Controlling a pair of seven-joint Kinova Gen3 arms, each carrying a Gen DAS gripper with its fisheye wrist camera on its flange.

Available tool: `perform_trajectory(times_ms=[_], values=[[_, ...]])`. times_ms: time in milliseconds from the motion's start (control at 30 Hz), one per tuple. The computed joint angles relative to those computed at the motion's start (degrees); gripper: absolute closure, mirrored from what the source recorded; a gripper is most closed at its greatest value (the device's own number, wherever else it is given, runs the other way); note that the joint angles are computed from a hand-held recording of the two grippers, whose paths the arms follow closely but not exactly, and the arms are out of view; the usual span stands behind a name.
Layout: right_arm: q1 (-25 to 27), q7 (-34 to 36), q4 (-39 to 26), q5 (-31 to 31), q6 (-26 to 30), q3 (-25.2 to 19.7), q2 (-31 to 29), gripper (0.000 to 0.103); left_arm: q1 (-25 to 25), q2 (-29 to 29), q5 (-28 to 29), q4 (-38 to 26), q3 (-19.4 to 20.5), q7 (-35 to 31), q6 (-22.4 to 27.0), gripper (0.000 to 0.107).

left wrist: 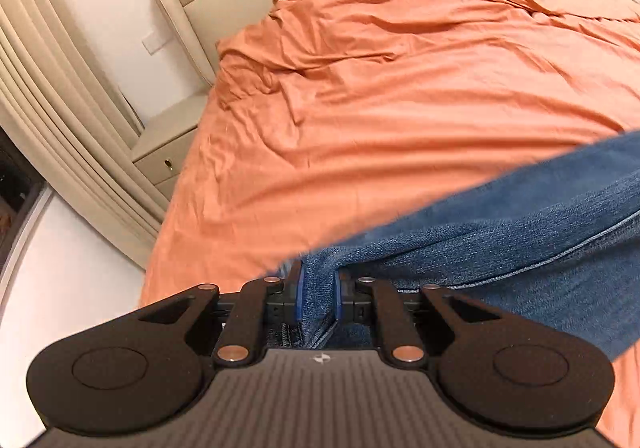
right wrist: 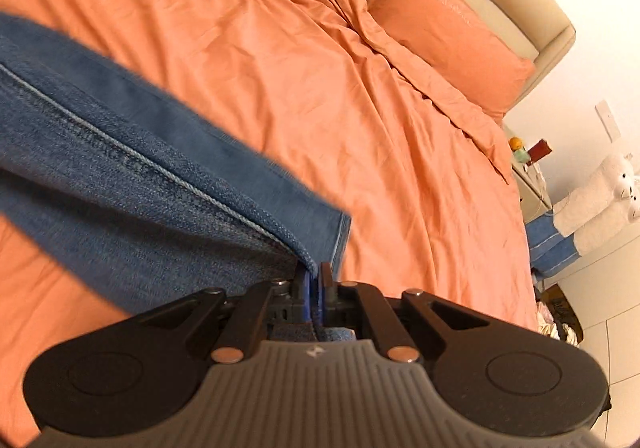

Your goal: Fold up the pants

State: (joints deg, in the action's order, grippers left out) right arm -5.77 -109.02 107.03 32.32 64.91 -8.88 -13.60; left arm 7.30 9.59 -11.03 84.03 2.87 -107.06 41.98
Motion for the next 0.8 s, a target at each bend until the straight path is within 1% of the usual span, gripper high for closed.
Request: perform_trajectory(times_ms=[100, 233, 300, 400, 500, 533, 567, 600, 633, 667, 700, 733, 800], values=[[1.02, 0.42, -3.01, 0.70, -3.14, 2.70, 6.95, 0.103, 2.32, 5.73, -2.71, -5.38, -0.50, 3.53, 0.79, 0.092], [1.31, 0.11, -6.39, 1.27, -7.53, 6.33, 16.11, 0.103, 5.52, 13.85, -5.58, -13.14, -1.95, 6.66, 3.73, 0.092], [1.31, 0.19, -7.63, 0.86, -9.67, 8.08, 20.69, 0.103, 6.20, 17.70, -5.70, -16.78, -2.42, 6.97, 5.57, 0.092], [0.79, 0.85, -9.36, 0.46, -11.47, 10.13, 26.37, 0.103, 6.67, 22.25, -5.56, -20.45, -2.90, 6.42, 6.94, 0.091], [0.06, 1.37, -10.77, 0.05, -11.97, 11.84, 30.63, 0.103, 6.42, 26.01, -4.29, -24.16, -2.67, 4.84, 9.32, 0.089], [0.11, 1.97, -11.25, -0.65, -11.93, 12.20, 31.71, 0.103, 6.41, 26.60, -4.13, -24.43, -2.69, 4.09, 9.47, 0.081], [0.02, 2.32, -11.50, -1.12, -12.03, 12.54, 32.53, 0.103, 6.37, 27.17, -4.08, -24.77, -2.71, 3.16, 9.43, 0.078], [-0.20, 2.54, -11.60, -1.31, -12.22, 12.85, 33.12, 0.103, 6.05, 27.33, -3.70, -24.65, -2.54, 2.18, 9.01, 0.074], [-0.57, 2.62, -11.74, -1.26, -12.39, 13.13, 33.70, 0.103, 5.64, 27.60, -3.07, -25.03, -2.41, 1.54, 9.25, 0.064], [-0.97, 2.50, -11.65, -1.11, -12.55, 13.43, 34.04, 0.103, 5.04, 27.67, -2.27, -25.54, -2.18, 0.84, 9.67, 0.057], [-1.37, 2.33, -11.46, -0.91, -12.69, 13.69, 34.15, 0.103, 4.19, 27.39, -1.30, -25.63, -1.75, -0.18, 9.58, 0.043], [-1.71, 2.17, -11.31, -0.69, -12.77, 13.90, 34.21, 0.103, 3.31, 27.11, -0.19, -25.90, -1.26, -1.22, 9.65, 0.035], [-2.18, 1.99, -11.30, -0.31, -12.63, 14.27, 34.29, 0.103, 0.20, 26.24, 3.55, -26.83, 0.75, -4.64, 10.85, 0.033]])
